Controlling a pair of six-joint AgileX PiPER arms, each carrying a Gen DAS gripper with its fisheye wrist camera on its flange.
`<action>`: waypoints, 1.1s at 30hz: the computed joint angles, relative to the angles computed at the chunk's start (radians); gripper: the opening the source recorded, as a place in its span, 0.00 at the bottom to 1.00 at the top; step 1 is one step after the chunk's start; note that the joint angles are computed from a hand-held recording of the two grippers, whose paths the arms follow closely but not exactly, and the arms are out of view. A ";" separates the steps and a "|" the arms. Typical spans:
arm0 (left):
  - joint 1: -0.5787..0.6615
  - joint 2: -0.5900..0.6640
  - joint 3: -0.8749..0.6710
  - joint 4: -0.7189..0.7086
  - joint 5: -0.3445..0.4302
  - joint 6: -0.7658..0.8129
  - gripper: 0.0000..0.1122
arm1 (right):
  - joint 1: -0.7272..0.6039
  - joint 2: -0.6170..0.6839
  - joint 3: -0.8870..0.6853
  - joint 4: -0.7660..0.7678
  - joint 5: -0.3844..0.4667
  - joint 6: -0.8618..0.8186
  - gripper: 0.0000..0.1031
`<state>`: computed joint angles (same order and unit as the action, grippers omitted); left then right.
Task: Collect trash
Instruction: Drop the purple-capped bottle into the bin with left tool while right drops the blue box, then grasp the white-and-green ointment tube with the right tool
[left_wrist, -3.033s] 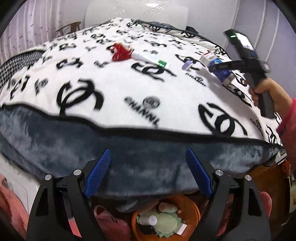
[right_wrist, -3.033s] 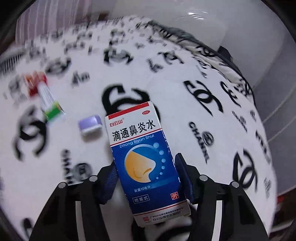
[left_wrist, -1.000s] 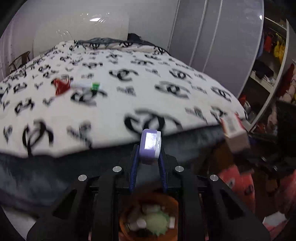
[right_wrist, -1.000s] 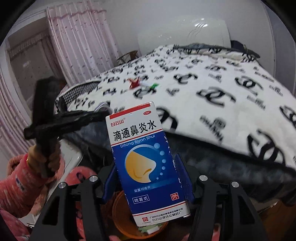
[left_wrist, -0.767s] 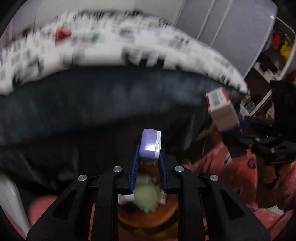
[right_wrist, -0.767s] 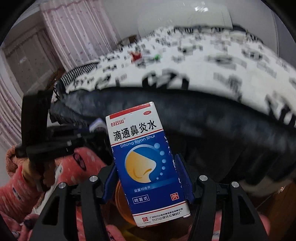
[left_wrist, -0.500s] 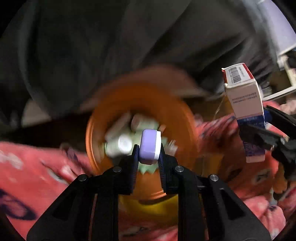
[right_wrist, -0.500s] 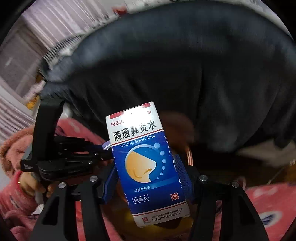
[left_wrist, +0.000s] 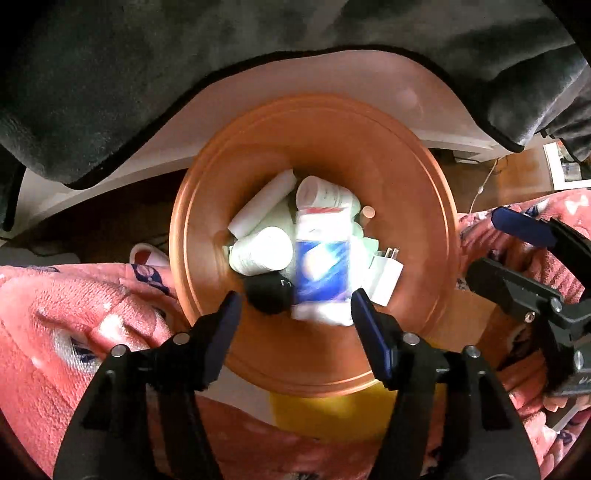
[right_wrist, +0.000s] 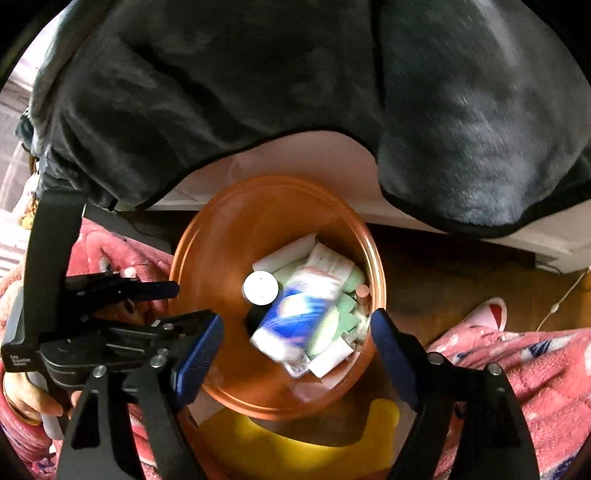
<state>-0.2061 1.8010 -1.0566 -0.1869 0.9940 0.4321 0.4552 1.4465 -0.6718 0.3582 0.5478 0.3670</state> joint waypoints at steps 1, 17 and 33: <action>0.000 0.004 -0.001 0.000 -0.006 -0.001 0.54 | -0.010 -0.004 0.011 0.010 -0.007 -0.011 0.77; 0.008 -0.175 0.056 -0.001 -0.091 -0.013 0.54 | 0.037 -0.179 -0.010 -0.231 0.046 0.249 0.77; 0.278 -0.436 -0.146 -0.186 -0.044 0.133 0.78 | -0.052 0.019 -0.798 -0.295 0.280 -0.119 0.89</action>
